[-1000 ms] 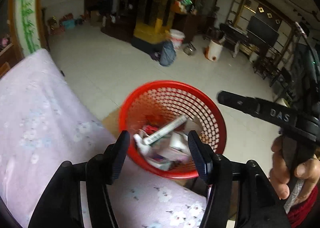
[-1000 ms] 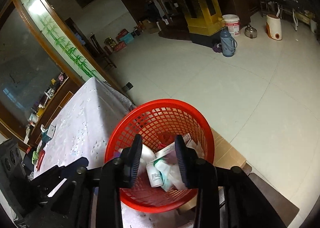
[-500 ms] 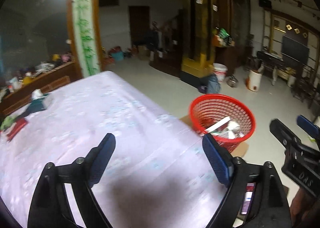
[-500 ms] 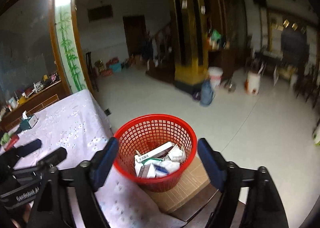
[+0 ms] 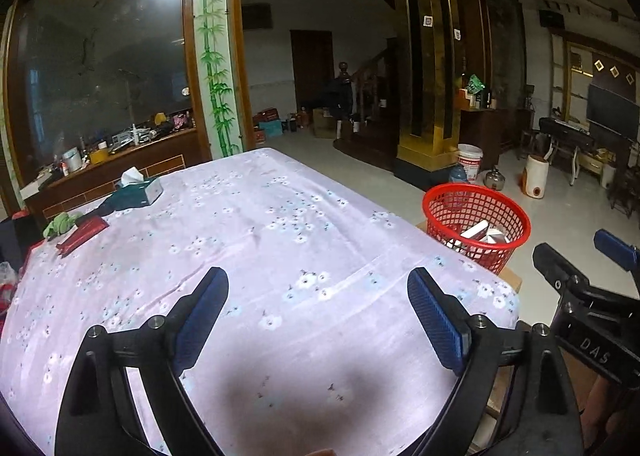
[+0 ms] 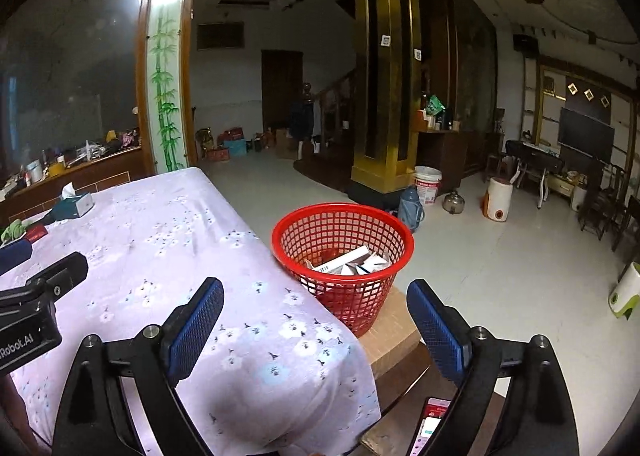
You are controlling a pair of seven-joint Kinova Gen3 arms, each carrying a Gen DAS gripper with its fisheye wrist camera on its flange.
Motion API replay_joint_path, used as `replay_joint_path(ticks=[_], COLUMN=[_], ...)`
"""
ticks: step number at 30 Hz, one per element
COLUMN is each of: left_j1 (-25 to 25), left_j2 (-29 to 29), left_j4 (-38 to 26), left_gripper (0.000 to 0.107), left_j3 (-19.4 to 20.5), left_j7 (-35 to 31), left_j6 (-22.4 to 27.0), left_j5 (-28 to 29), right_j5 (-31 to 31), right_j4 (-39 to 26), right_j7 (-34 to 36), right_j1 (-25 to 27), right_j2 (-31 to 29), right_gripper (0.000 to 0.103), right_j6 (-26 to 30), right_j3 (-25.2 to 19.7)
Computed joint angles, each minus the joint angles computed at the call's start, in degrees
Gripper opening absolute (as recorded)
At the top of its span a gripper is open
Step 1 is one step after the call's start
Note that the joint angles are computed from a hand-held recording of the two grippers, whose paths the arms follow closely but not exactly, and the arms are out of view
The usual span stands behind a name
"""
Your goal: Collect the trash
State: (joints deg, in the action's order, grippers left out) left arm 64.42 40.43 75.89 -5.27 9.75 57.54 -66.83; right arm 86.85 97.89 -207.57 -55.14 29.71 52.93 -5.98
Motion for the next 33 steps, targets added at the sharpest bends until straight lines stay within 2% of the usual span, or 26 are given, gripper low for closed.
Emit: replay_joint_path(ticks=[18, 22, 27, 33], left_j1=[-0.06, 0.68, 1.75, 1.83], left_j2=[-1.44, -1.04, 0.79, 1.88], left_j4=[3.38, 3.46, 1.24, -0.84], left_gripper=[0.092, 0.096, 0.098, 0.098], left_j3=[1.17, 1.16, 1.14, 1.43], left_j7=[4.32, 5.33, 4.72, 2.93], left_j6=[1.94, 4.26, 9.59, 11.91], left_j5=[-0.47, -0.96, -0.85, -0.15], right_j5=[-1.27, -1.20, -1.16, -1.71], right_j4=[-2.05, -2.12, -2.45, -2.57], right_j7=[3.43, 3.29, 3.60, 3.80], right_j1=[-0.66, -1.14, -1.64, -1.42], right_j2=[1.45, 1.63, 2.06, 1.94], right_gripper=[0.095, 0.095, 0.095, 0.095], right_j6=[-3.10, -2.86, -2.23, -2.69], right_j3=[0.49, 0.91, 1.09, 1.30])
